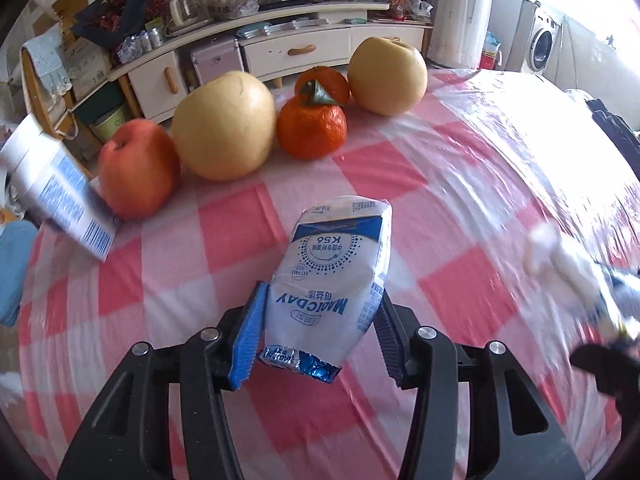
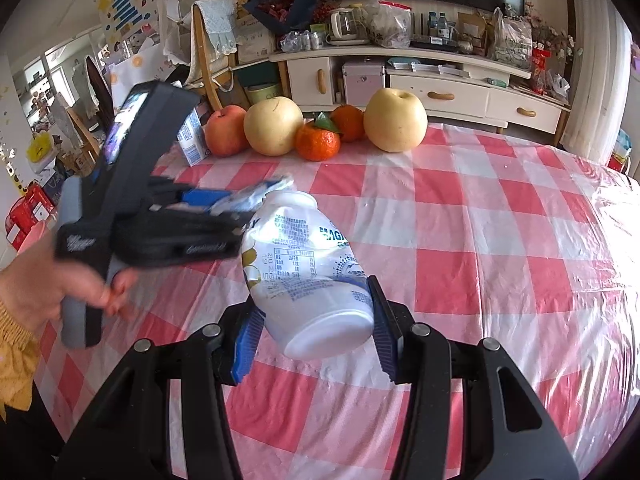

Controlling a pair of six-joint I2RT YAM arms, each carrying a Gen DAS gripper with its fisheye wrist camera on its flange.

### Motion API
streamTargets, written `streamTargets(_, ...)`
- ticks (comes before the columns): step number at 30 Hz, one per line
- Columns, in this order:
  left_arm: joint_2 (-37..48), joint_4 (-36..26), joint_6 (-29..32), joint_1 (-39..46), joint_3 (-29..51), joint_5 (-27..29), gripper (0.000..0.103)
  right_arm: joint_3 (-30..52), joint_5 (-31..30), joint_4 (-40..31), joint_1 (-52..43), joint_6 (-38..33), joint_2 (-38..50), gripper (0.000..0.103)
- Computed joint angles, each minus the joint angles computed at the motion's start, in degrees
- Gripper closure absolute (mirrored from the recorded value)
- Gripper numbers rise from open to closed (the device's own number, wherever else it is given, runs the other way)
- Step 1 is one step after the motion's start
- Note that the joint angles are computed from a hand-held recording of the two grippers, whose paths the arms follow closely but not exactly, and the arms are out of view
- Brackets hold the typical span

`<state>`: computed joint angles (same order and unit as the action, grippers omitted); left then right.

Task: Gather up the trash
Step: 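Grasp the white milk pouch with the left tool while the right tool holds the bottle, then carry the milk pouch and white bottle over the pink basin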

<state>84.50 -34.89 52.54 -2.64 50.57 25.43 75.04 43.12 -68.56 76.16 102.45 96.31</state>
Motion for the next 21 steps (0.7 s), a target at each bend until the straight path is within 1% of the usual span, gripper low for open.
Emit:
streamTargets(5,-3.49,-4.32,5.33,6.17,-1.75,1.65,0.051,0.14,-0.32,-0.23,0.21,0.68,0.29,0.053)
streamTargets(9,-4.76,-8.40,11.19,13.76,-1.77,3.00,0.051,0.60,-0.26,0.28,0.68,0.48,0.68,0.053)
streamTargets(15,-2.11,-13.90,17.76,23.84,3.13,5.09,0.051,0.18,-0.61,3.70,0.74,-0.68,0.92,0.053)
streamTargets(21,0.71,-18.88,22.17,31.82,8.49,7.56,0.051,1.45,-1.51,6.44,0.59,-2.50,3.26,0.053)
